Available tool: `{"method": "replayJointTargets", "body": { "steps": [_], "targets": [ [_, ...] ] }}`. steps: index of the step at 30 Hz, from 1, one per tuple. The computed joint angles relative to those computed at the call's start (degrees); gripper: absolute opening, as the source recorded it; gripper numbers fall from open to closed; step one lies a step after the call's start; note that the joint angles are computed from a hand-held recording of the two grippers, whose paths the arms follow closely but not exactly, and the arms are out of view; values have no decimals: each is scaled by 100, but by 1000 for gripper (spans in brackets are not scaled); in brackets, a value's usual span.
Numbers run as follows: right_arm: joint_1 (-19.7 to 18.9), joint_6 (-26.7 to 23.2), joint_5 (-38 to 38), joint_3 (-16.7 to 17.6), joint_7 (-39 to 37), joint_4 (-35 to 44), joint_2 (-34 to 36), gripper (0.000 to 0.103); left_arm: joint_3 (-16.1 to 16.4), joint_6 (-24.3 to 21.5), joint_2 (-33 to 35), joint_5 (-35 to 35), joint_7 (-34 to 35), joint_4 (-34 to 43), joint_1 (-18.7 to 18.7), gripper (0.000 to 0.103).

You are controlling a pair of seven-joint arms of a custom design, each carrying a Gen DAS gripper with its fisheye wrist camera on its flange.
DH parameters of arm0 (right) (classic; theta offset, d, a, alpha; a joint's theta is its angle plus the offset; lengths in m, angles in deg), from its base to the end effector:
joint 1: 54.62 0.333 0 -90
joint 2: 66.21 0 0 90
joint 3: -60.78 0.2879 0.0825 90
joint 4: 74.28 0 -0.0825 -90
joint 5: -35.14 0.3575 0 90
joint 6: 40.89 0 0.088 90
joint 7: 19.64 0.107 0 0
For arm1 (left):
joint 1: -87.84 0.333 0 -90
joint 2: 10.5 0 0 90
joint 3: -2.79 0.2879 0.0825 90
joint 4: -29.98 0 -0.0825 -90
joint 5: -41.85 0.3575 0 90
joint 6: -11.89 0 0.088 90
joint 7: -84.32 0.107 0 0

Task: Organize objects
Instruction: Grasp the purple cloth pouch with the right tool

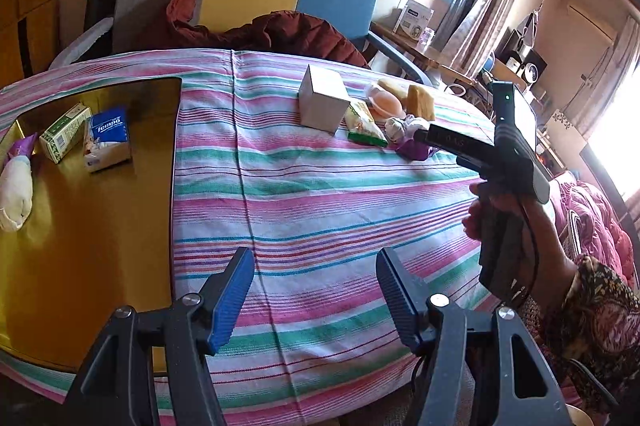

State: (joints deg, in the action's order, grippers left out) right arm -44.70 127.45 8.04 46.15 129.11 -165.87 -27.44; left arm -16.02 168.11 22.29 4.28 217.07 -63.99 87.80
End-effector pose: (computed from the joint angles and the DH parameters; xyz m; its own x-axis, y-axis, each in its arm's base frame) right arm 0.7019 0.0064 0.3084 -0.4809 -0.8645 -0.1464 -0.6036 0.4475 -0.6599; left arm 0.6657 -0.1659 0.3392 -0.4946 -0.8201 0.2878 -0.7525 0.2383 -0.6139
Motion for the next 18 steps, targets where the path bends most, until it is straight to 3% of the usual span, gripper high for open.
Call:
{"method": "replayJointTargets", "body": {
  "steps": [4, 10, 18],
  "targets": [
    [-258, -357, 188, 261, -418, 729, 453, 91, 86, -51, 21, 141, -128, 24, -83, 64],
    [-644, -648, 681, 771, -1321, 1464, 989, 74, 159, -109, 95, 373, -331, 113, -170, 64],
    [-356, -152, 757, 355, -1018, 993, 819, 65, 224, -261, 294, 720, -608, 367, -318, 64]
  ]
}}
